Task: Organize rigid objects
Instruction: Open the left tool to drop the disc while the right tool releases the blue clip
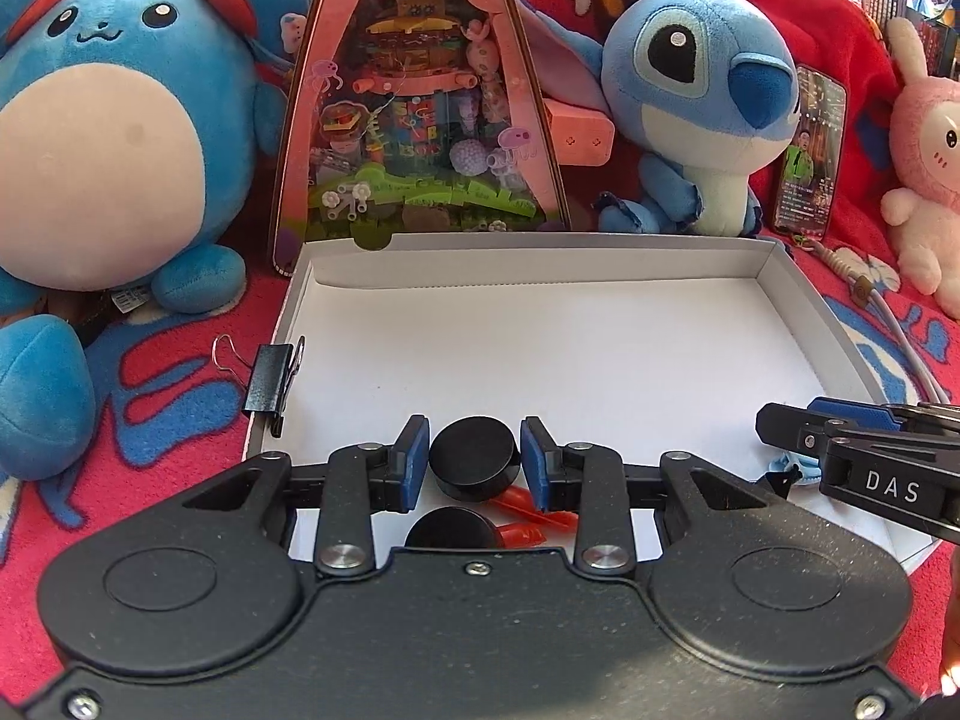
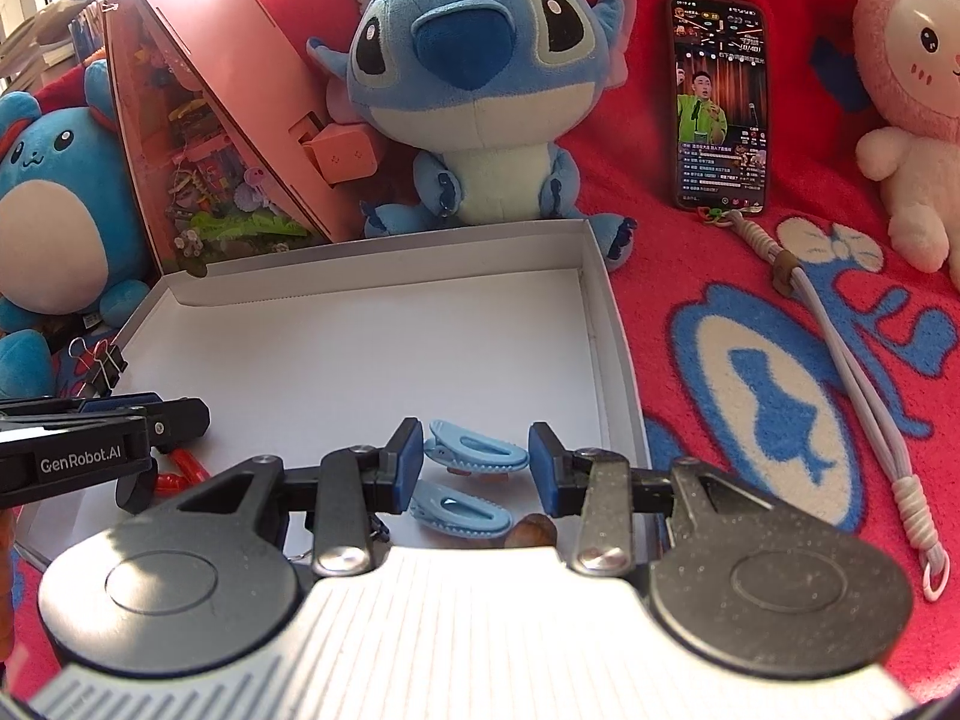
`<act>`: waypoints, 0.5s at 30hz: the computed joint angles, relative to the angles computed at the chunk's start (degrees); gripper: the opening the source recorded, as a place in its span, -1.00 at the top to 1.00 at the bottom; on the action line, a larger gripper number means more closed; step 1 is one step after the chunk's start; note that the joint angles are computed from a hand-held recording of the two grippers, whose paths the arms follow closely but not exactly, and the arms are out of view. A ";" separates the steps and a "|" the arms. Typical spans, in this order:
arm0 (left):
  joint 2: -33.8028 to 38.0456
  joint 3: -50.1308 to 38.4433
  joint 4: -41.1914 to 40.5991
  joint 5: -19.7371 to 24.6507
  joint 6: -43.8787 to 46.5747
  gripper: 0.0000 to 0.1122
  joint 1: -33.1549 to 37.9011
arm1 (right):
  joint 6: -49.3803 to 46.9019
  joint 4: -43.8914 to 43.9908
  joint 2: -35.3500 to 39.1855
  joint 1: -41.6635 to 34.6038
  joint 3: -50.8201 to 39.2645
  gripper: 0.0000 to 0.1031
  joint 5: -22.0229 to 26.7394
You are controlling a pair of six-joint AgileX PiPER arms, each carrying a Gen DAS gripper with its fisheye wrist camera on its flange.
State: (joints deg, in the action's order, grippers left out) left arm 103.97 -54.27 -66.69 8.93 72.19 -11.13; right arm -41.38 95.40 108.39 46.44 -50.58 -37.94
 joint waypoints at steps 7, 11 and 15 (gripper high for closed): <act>0.37 1.14 -9.87 -1.37 9.96 0.44 -0.64 | 0.37 -0.70 0.46 0.09 -0.14 0.15 -0.25; 0.29 1.86 -18.11 -2.68 18.87 0.44 -1.48 | 2.20 -2.09 0.34 0.19 0.51 0.14 -0.25; -0.13 2.69 -26.05 -2.80 26.58 0.44 -1.72 | 3.20 -2.61 0.12 0.50 0.96 0.08 -0.51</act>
State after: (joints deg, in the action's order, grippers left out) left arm 103.84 -51.58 -92.75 6.13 98.78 -12.85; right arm -38.18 92.79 108.51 46.94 -49.62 -38.45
